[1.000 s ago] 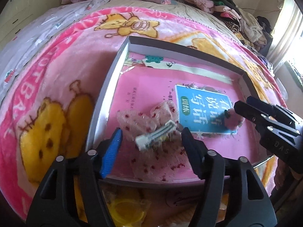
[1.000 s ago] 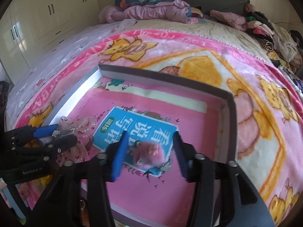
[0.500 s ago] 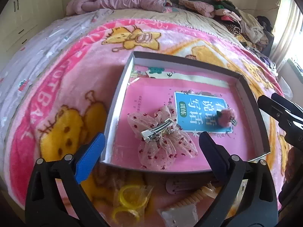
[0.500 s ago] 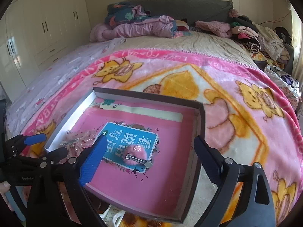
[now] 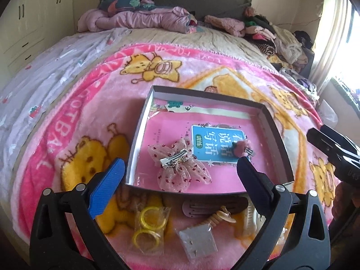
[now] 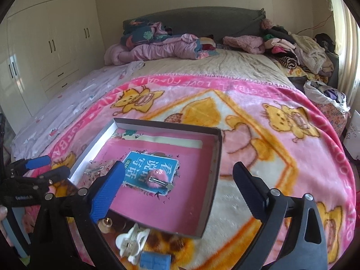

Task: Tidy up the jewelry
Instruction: 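Withdraw both tools from the box toward the remaining items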

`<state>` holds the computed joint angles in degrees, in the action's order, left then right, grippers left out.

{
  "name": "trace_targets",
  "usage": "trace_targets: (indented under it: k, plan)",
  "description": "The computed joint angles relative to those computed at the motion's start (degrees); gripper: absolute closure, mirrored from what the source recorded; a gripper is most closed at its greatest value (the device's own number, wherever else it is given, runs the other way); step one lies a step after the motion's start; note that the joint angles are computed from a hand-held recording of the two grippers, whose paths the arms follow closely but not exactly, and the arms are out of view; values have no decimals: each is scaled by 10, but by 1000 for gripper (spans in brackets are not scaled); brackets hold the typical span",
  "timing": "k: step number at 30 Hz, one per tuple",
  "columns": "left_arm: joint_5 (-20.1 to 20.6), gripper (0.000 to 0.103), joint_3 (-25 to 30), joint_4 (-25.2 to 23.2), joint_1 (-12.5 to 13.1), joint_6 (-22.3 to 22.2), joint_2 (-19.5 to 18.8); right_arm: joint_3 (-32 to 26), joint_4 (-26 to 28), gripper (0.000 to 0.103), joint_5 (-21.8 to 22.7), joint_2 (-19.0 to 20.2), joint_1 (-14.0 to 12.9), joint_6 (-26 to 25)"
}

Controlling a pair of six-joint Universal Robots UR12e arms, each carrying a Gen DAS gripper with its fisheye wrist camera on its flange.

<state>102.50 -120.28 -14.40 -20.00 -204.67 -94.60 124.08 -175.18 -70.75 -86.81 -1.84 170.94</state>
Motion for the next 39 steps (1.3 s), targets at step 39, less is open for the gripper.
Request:
trace_targets:
  k: [39]
  plan:
    - [-35,12,-91,62,-23,45,57,137,-3,8,-7,-130,-14,3]
